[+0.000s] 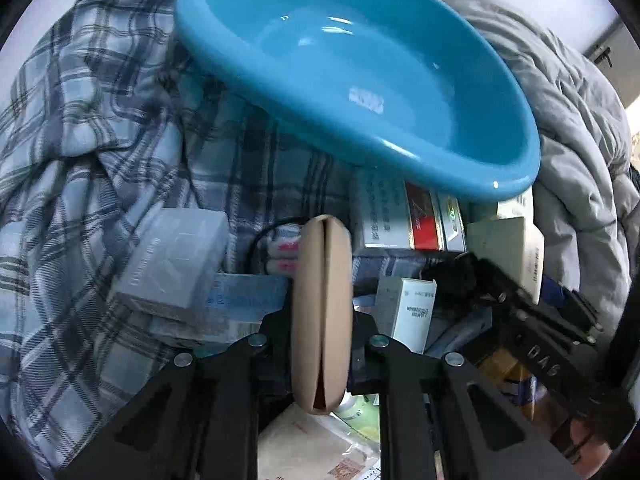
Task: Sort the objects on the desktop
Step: 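Close the left tool on the beige disc while the right tool grasps a white barcode box, then lift the beige disc and white box with both tools above the basin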
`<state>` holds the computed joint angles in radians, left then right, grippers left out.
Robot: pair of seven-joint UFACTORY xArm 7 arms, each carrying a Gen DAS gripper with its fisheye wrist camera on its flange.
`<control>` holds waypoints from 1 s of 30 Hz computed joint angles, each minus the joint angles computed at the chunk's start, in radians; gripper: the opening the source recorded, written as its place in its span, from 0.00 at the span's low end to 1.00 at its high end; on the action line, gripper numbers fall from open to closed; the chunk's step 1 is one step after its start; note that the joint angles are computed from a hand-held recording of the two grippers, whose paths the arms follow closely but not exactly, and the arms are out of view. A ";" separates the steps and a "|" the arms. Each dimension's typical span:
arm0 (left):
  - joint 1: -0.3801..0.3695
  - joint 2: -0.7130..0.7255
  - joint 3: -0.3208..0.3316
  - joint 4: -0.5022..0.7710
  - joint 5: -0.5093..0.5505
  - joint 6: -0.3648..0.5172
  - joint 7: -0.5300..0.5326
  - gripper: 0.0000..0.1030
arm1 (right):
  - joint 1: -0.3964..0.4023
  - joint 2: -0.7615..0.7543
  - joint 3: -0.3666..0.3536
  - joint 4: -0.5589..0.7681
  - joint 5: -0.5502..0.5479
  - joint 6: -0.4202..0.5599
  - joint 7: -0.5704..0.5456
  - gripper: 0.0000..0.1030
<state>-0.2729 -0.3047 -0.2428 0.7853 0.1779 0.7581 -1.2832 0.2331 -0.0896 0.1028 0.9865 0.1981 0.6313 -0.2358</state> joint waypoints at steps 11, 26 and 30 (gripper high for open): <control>0.008 -0.062 -0.050 0.024 0.103 0.021 -0.032 0.17 | -0.015 -0.029 -0.032 0.033 0.135 0.064 -0.092 0.57; 0.086 -0.134 -0.125 0.048 0.249 -0.081 -0.107 0.16 | -0.047 -0.074 -0.069 0.088 0.277 0.072 -0.134 0.57; 0.136 -0.143 -0.212 0.101 0.412 0.028 -0.180 0.16 | -0.037 -0.085 -0.084 0.080 0.363 0.038 -0.192 0.57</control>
<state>-0.1368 -0.4480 -0.4552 0.8863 0.5896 0.7859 -1.4629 0.1958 -0.1744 0.0191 1.0664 0.5612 0.6694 -0.4274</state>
